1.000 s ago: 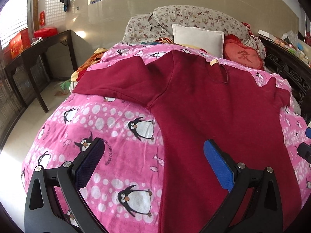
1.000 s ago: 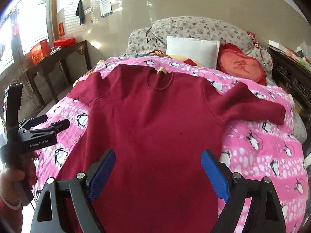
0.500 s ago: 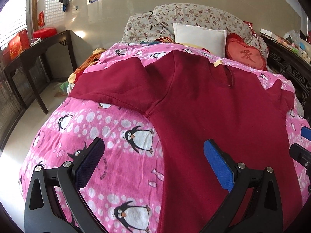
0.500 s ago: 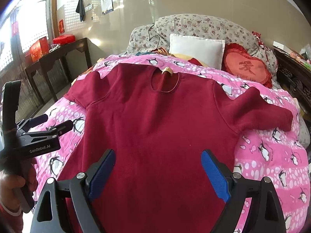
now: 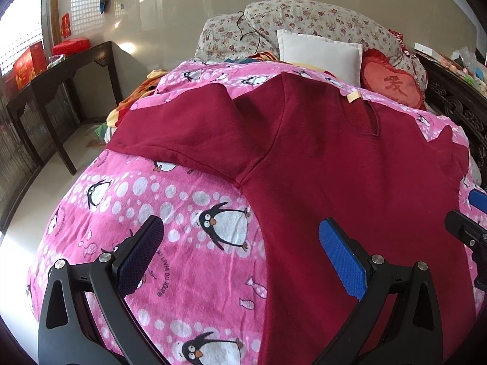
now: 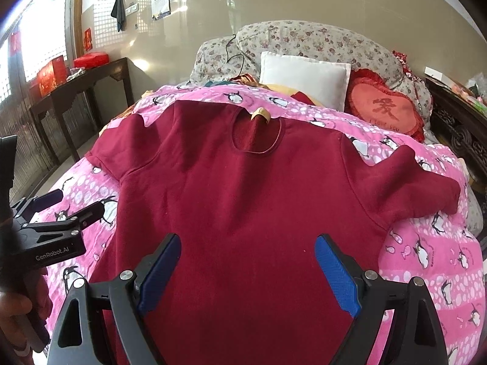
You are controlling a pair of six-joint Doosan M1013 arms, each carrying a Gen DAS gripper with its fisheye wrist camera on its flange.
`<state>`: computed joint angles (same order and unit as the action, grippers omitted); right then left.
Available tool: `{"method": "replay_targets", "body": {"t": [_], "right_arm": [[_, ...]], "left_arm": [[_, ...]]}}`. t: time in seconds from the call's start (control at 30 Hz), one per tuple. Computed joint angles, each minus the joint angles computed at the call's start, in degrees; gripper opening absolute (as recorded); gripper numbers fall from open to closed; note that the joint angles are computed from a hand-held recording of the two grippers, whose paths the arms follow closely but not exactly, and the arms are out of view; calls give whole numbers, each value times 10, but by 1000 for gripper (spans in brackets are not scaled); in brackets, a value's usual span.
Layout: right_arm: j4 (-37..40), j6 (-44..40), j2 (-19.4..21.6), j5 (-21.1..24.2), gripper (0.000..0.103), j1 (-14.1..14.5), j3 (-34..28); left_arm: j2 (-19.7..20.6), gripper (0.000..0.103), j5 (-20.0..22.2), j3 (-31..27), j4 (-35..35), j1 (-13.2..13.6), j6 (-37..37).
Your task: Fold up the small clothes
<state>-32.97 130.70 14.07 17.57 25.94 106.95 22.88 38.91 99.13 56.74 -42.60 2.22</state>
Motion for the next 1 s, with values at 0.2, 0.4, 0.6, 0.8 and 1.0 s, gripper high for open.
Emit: {"method": "replay_targets", "body": {"t": [0.2,0.4,0.6,0.8,1.0], "right_arm": [[-11,0,14,10,89,2,-12],[-8,-9,26,19,89,4,-23],[-5,-19,35,24,89,6,-31],[3,-34,44,25,89,9,-41],[36,-76,58,31,88,10,-55]], "left_arm": [[-2,102,-2,3,-5,13,-7],[-4,102,-3,4,-13,25,-12],[-6,102,-1,8,-9,35,-19],[-14,102,-19,19,-17,55,-31],[-27,102,-104,37,-81,111,-36]]}}
